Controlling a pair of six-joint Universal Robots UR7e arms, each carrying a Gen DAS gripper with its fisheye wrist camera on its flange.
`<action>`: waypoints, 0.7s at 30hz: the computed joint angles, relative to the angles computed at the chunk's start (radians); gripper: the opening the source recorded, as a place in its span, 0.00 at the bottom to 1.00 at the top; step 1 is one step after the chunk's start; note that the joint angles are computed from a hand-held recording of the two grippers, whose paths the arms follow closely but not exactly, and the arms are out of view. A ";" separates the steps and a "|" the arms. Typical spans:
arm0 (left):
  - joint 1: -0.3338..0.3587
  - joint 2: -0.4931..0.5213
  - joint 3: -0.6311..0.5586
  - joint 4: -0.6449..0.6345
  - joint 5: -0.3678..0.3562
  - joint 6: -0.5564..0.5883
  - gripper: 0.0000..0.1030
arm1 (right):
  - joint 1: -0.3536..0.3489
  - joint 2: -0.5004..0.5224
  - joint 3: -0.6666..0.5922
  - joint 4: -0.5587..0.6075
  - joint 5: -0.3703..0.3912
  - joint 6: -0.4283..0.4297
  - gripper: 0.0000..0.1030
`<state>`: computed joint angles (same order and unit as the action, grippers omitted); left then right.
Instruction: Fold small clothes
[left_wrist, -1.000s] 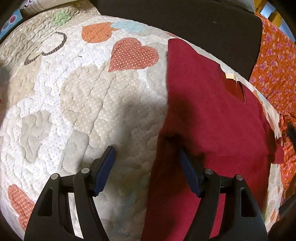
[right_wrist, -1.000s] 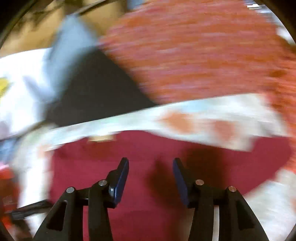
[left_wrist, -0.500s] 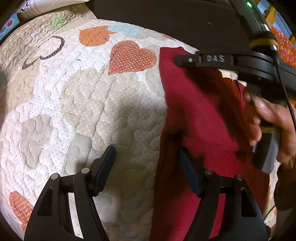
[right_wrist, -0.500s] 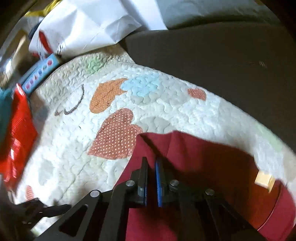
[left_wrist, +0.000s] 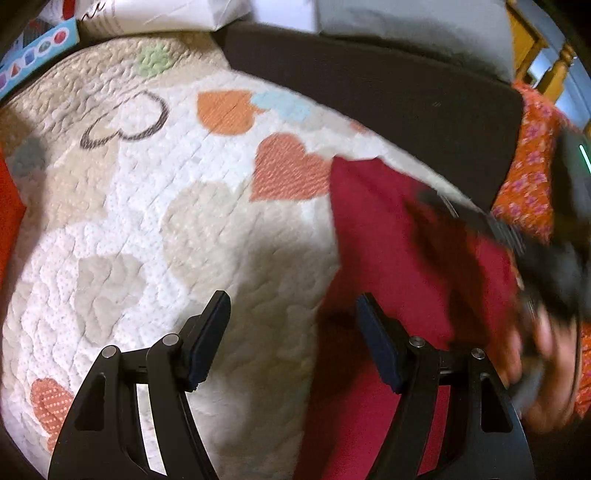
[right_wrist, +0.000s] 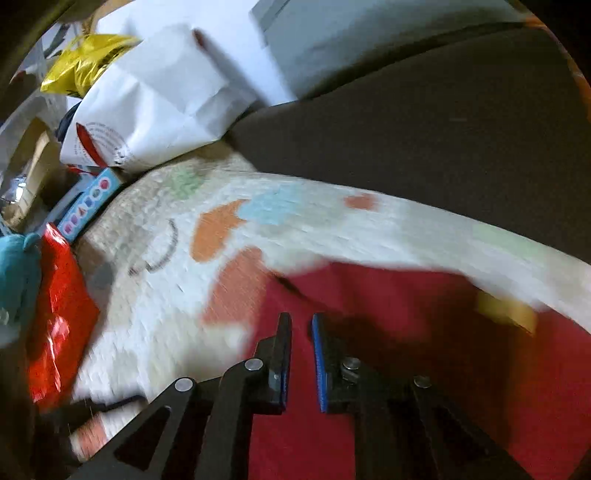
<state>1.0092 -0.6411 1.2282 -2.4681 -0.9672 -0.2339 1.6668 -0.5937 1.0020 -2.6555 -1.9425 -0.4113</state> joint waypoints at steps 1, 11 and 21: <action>-0.003 0.002 0.003 -0.019 -0.012 0.009 0.69 | -0.004 -0.053 0.087 -0.050 -0.022 0.004 0.10; 0.006 0.143 -0.192 0.203 -0.014 -0.055 0.69 | -0.113 -0.321 0.455 -0.150 -0.071 0.235 0.12; -0.014 0.103 -0.133 0.081 0.005 -0.035 0.69 | -0.324 -0.729 0.832 -0.481 -0.154 0.522 0.44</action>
